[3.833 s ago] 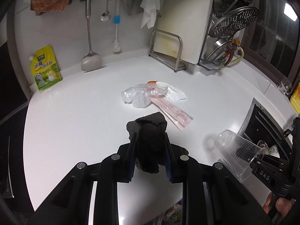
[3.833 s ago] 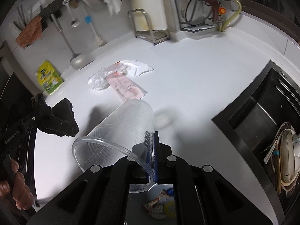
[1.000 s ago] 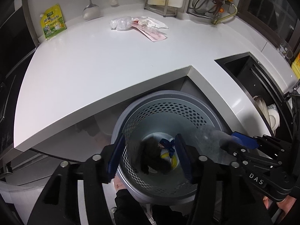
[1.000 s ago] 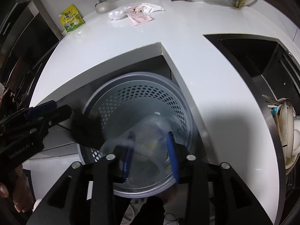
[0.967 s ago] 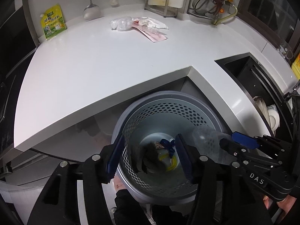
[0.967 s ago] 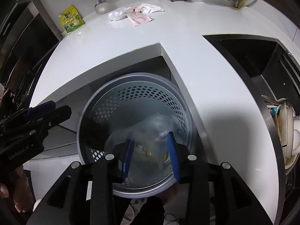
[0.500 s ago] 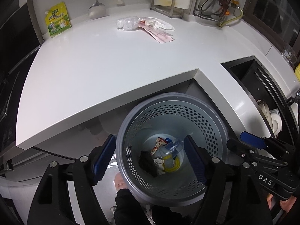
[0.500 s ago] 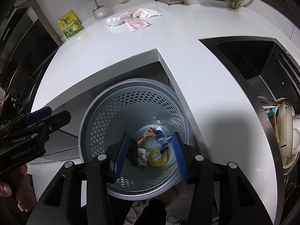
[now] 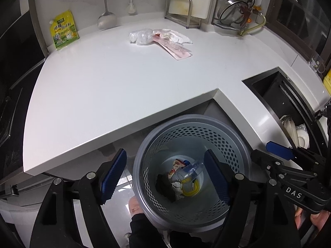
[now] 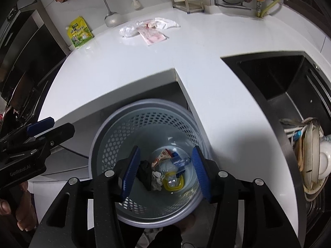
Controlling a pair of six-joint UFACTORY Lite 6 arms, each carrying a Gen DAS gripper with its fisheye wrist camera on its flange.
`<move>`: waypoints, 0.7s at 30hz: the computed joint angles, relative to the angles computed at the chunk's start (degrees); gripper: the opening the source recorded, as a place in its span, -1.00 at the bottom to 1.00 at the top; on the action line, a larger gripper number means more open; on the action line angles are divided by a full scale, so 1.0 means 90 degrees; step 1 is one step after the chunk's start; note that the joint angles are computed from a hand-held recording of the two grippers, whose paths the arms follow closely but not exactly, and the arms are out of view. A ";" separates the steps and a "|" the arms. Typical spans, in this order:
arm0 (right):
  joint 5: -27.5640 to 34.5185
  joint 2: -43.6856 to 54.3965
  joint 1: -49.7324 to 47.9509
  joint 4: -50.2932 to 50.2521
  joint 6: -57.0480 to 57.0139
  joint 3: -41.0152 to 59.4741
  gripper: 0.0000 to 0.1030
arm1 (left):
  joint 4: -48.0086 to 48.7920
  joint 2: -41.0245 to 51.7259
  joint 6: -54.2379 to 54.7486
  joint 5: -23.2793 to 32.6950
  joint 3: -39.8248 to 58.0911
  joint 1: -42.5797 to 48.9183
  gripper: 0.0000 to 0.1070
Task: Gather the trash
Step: 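Move both open tools back toward the plastic bag and pink package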
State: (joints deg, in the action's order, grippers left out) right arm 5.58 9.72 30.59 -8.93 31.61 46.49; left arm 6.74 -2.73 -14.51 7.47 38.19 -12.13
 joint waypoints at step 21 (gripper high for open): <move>0.0689 0.1198 0.0126 -0.0472 0.0548 0.2340 0.15 | -0.3410 0.0767 0.4412 0.0354 0.1601 0.1461 0.49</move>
State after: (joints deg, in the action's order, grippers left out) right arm 11.79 20.51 31.73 -13.18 36.54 67.55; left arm -23.95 4.17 25.20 10.66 52.59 1.02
